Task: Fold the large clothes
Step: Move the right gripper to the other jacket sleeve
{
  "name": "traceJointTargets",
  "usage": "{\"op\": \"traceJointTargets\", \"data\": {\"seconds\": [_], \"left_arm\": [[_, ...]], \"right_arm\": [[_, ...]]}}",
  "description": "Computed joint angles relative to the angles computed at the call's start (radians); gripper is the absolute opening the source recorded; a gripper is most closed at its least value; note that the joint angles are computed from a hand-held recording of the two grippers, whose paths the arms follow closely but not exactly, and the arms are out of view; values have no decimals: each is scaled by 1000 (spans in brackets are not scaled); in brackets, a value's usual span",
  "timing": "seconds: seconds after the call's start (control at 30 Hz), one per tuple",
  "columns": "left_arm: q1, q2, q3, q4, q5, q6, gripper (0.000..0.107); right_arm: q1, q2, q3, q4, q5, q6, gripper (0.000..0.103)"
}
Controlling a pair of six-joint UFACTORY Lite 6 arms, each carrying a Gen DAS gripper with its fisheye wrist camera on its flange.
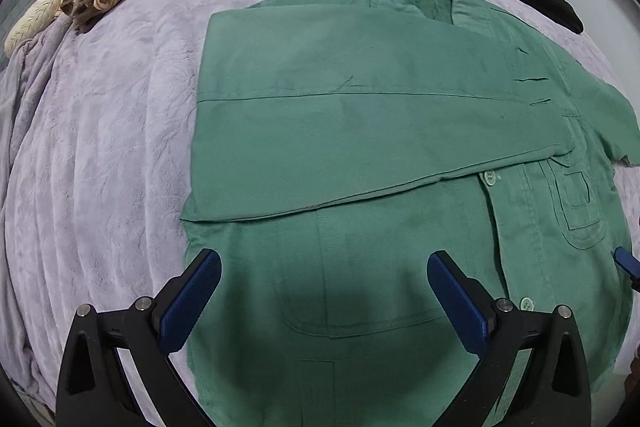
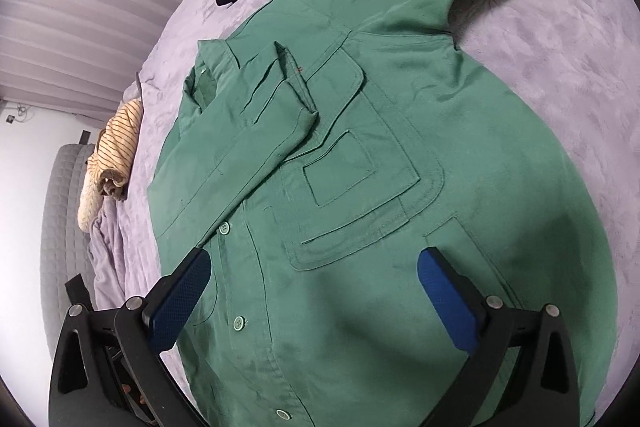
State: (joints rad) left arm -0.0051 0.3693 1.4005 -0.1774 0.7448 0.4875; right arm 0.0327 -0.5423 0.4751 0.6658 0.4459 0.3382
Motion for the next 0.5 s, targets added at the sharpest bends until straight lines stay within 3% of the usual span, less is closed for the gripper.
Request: {"op": "traceJointTargets", "data": {"seconds": [0.23, 0.5], "left_arm": [[-163, -34, 2, 3, -11, -148, 103], [-363, 45, 103, 35, -8, -342, 103]], "right_arm": [[-399, 44, -5, 314, 222, -533, 103], [-872, 259, 127, 386, 467, -909, 103]]}}
